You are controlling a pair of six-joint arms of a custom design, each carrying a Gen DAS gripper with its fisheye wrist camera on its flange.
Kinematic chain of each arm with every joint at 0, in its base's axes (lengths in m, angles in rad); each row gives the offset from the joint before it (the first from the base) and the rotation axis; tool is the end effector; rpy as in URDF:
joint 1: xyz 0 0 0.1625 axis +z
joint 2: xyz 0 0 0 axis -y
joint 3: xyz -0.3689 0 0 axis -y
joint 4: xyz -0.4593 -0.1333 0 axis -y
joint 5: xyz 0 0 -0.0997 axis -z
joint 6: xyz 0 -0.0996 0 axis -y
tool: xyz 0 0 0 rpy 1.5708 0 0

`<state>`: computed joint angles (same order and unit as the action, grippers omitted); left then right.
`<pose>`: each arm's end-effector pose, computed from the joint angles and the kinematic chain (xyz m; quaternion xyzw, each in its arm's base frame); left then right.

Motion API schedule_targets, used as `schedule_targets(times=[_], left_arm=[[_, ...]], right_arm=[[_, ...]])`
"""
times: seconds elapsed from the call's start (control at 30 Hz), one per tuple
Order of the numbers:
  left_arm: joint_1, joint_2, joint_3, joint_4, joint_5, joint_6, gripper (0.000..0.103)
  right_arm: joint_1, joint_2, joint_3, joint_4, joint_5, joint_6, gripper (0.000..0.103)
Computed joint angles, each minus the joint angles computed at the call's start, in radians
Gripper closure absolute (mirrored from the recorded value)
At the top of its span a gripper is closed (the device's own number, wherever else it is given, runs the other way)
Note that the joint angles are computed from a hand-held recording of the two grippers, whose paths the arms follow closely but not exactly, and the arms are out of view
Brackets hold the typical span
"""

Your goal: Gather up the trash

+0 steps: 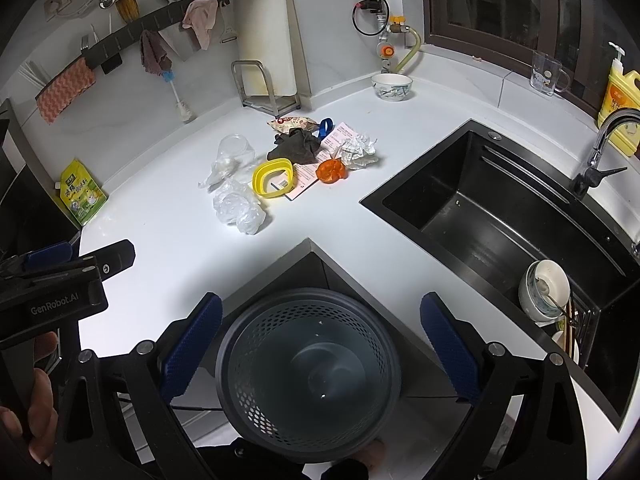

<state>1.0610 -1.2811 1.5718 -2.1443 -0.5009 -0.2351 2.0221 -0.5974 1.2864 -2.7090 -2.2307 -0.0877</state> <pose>-0.1268 -0.6790 0.3663 0.0454 0.8535 -0.2966 0.4260 0.4067 -0.6736 0.0504 0.1760 -0.9082 0.2643 0.2726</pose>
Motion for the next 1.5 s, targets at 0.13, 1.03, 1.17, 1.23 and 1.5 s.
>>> schedule_targets(times=[0.13,1.03,1.17,1.23,1.5], left_arm=[[0.000,-0.001,-0.001,0.003,0.000,-0.001,0.006],[-0.004,-0.011,0.007,-0.009,-0.002,0.004,0.006],[-0.005,-0.018,0.016,-0.018,-0.002,0.004,0.006],[-0.005,-0.018,0.017,-0.019,-0.003,0.005,0.006],[-0.004,-0.022,0.020,-0.026,-0.001,0.012,0.006]], right_arm=[[0.002,-0.002,-0.004,0.005,-0.002,0.000,0.008],[0.011,-0.005,0.004,-0.017,-0.017,-0.027,0.008],[0.012,-0.005,0.006,-0.019,-0.017,-0.026,0.008],[0.013,-0.004,0.005,-0.019,-0.018,-0.029,0.008],[0.013,-0.006,0.005,-0.019,-0.016,-0.032,0.008]])
